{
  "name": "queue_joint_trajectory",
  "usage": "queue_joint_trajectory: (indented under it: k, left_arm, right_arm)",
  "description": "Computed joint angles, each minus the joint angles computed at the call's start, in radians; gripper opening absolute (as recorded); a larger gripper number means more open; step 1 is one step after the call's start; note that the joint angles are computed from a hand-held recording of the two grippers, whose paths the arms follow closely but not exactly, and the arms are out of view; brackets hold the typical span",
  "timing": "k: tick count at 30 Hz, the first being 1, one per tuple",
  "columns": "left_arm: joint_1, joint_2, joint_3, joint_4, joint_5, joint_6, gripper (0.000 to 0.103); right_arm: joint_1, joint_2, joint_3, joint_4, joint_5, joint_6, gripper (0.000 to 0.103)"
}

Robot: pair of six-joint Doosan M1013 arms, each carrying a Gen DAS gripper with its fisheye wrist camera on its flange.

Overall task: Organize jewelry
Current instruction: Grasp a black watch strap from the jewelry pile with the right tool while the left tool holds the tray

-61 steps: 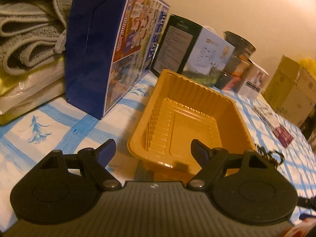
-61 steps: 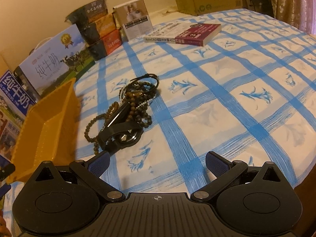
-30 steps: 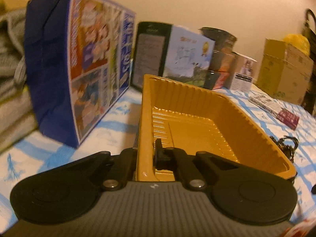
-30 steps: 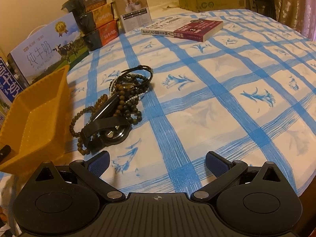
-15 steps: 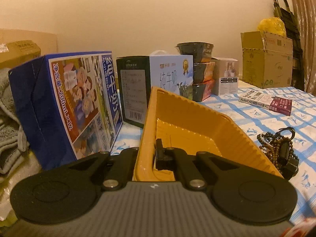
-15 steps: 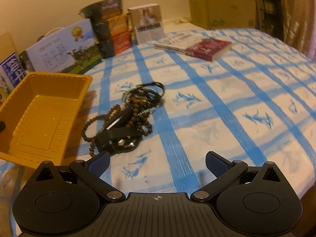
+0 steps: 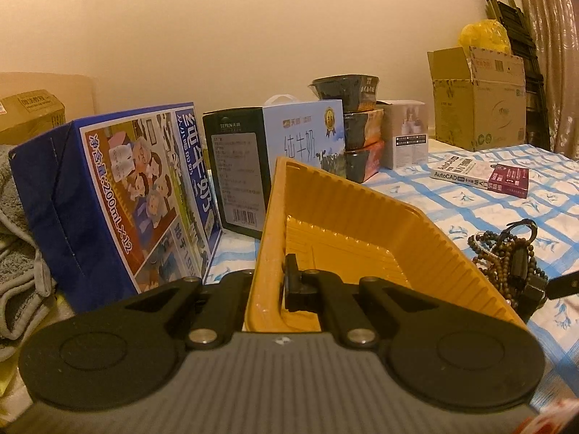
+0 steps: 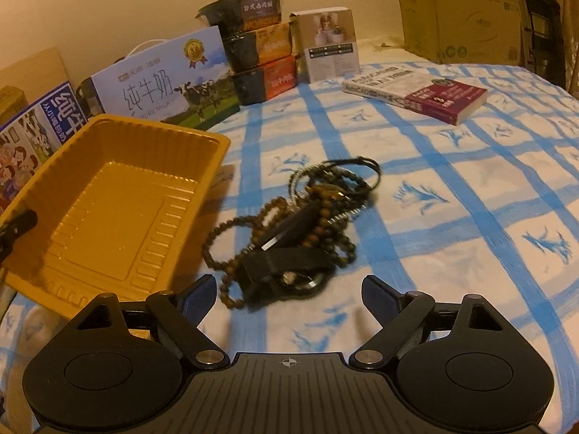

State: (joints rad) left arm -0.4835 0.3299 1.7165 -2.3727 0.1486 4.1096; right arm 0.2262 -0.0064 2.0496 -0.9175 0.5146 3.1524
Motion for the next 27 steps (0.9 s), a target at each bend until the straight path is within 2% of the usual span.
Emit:
queue_joint_trajectory:
  k: [7,9,13,16,21,22,25,27]
  left_arm:
    - [-0.003,-0.002,0.001,-0.020,0.000,0.008,0.003]
    - [-0.003,-0.002,0.000,-0.014,0.000,-0.001,0.003]
    - [-0.002,-0.002,-0.002,0.035,-0.004,-0.058,0.003]
    - [-0.003,-0.002,-0.002,0.042,-0.001,-0.072,0.003]
    - [-0.001,-0.004,-0.002,0.106,0.006,-0.140,0.003]
    - [-0.001,-0.004,-0.002,0.120,0.007,-0.156,0.003]
    - [-0.001,-0.005,-0.003,0.133,0.008,-0.168,0.003]
    - [-0.002,-0.005,-0.003,0.138,0.005,-0.174,0.003]
  right_arm:
    - [-0.005,0.061,-0.054,0.019,0.054,-0.009,0.083]
    - [-0.012,0.068,-0.056,0.045,0.055,-0.052,0.077]
    - [-0.025,0.051,-0.044,0.125,0.067,-0.172,0.074]
    - [-0.022,0.034,-0.034,0.168,0.120,-0.303,0.071]
    - [-0.021,0.015,-0.010,0.181,0.226,-0.394,0.060]
    - [-0.028,0.003,0.004,0.182,0.205,-0.391,0.060]
    - [-0.071,-0.050,0.051,0.231,0.048,-0.397,0.060]
    - [-0.077,-0.061,0.060,0.220,-0.001,-0.396,0.060]
